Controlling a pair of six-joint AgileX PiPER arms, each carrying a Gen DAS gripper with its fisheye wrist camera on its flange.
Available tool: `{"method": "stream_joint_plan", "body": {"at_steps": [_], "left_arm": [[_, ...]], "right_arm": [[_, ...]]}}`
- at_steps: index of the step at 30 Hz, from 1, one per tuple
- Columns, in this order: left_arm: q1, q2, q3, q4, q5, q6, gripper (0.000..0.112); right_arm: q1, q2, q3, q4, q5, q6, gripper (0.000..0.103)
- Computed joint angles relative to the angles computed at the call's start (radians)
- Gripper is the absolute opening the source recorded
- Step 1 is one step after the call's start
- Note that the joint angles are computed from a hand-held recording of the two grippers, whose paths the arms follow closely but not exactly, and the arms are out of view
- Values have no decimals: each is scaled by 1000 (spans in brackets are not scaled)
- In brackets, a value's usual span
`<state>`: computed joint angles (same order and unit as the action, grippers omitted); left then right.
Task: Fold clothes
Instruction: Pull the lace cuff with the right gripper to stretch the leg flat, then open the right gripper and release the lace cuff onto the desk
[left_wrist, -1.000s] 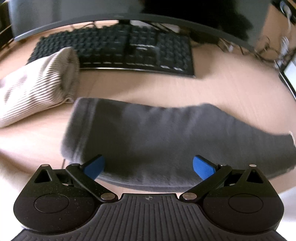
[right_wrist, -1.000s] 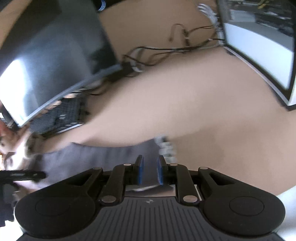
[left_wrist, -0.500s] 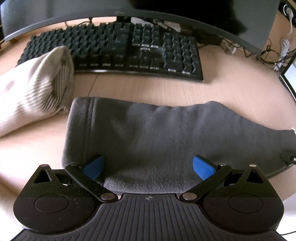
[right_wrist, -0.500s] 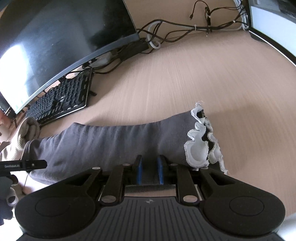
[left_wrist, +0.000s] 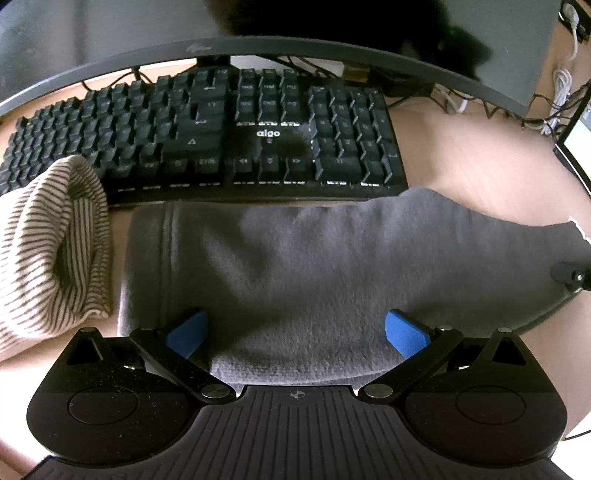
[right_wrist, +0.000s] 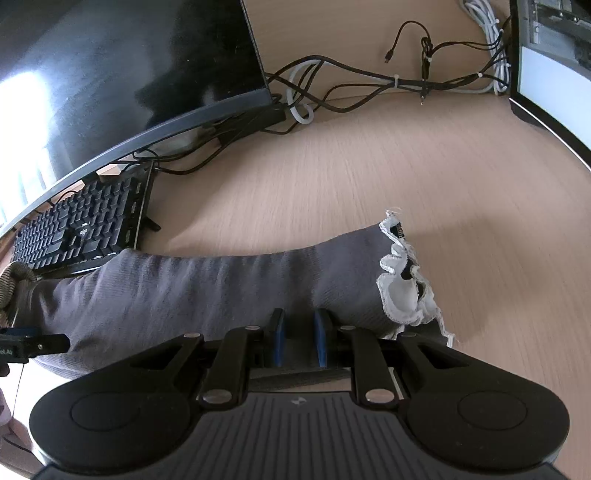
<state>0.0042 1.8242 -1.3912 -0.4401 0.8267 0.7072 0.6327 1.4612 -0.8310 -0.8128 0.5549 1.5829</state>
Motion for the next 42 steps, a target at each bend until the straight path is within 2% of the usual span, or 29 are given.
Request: {"method": "stream_joint_plan", "body": {"at_steps": [6,11,13,15,22,30,36,42], "left_arm": [[-38,7,-20,89,7,-76,103],[-28,15,-32,77,30,-42,103],[-22,18,-37,67,39,-23,103],[-21,17,-34,62,39,-7,103],[-15,13,-22,42,35,53,103],[-7,21,-32,25,46,69,103],[-20,18,-24,40,29,46,103],[-36,15,-17,52,2,9,103]], "right_arm": [[15,15,-25,8,42,39,17],[36,0,-28,-4,87,115,17],[62,-7,-36,-39,133,163,21],[92,-5,-46,-91,192,217,34],[89,78,-107,-56,301,136,36],[87,127,-127,-76,316,137,44],[90,126,-128,-75,323,124,47],[122,73,-125,-52,430,87,47]]}}
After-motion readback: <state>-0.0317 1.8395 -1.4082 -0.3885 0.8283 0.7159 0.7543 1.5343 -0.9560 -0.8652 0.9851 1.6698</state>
